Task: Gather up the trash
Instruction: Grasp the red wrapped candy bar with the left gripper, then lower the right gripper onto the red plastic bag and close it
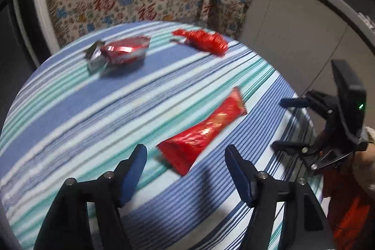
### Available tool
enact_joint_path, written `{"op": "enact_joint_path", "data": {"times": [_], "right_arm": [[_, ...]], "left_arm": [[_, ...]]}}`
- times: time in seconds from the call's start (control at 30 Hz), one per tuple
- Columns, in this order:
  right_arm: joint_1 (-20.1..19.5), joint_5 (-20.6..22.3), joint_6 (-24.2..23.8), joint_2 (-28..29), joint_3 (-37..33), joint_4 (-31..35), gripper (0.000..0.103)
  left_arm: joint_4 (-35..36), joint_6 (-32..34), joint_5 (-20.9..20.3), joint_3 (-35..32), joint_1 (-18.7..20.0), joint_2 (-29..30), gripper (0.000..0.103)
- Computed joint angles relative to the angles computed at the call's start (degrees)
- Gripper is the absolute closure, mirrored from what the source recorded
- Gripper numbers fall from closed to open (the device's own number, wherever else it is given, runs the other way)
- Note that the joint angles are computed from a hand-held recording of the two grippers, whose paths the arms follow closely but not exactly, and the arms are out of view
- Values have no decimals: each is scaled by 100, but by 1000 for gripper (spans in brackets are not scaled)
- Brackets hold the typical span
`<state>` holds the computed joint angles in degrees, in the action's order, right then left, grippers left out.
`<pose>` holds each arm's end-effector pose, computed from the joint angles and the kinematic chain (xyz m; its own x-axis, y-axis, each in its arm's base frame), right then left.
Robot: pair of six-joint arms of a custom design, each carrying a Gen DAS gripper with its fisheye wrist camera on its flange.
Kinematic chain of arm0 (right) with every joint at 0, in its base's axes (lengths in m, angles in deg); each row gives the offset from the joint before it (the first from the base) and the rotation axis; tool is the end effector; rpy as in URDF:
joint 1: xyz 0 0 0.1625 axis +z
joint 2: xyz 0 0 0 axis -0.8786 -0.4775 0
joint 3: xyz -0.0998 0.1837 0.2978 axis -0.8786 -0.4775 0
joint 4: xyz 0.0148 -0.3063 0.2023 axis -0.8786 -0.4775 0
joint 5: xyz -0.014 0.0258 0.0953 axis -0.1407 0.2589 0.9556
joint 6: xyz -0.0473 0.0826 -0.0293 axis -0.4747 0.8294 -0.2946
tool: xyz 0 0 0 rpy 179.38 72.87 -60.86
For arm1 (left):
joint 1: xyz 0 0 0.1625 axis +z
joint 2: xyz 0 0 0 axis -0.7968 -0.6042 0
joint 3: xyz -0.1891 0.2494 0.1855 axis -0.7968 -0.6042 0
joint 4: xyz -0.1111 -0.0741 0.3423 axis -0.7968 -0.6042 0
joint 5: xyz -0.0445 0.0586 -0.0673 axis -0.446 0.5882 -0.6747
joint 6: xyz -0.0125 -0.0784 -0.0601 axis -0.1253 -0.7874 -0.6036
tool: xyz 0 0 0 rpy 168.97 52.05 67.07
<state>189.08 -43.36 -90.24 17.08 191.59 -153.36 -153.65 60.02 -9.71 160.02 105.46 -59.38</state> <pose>0.3882 -0.3952 0.0355 -0.7066 -0.2976 0.6420 -0.5870 0.7532 -0.2968 -0.1327 -0.4639 0.3851 -0.6414 0.6222 -0.4489 0.7285 0.6774 -0.1020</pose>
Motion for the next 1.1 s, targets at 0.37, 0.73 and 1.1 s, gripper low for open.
{"op": "enact_joint_path", "data": {"times": [0.37, 0.73, 1.1], "right_arm": [[-45, -24, -152, 1, 34, -103, 6], [-547, 143, -64, -276, -200, 218, 6], [-1148, -291, -690, 1051, -2956, 1105, 12]], "left_arm": [[308, 1644, -368, -659, 32, 1148, 28], [-702, 184, 519, 414, 27, 411, 82], [-1369, -1840, 1916, 1089, 157, -513, 78]]}}
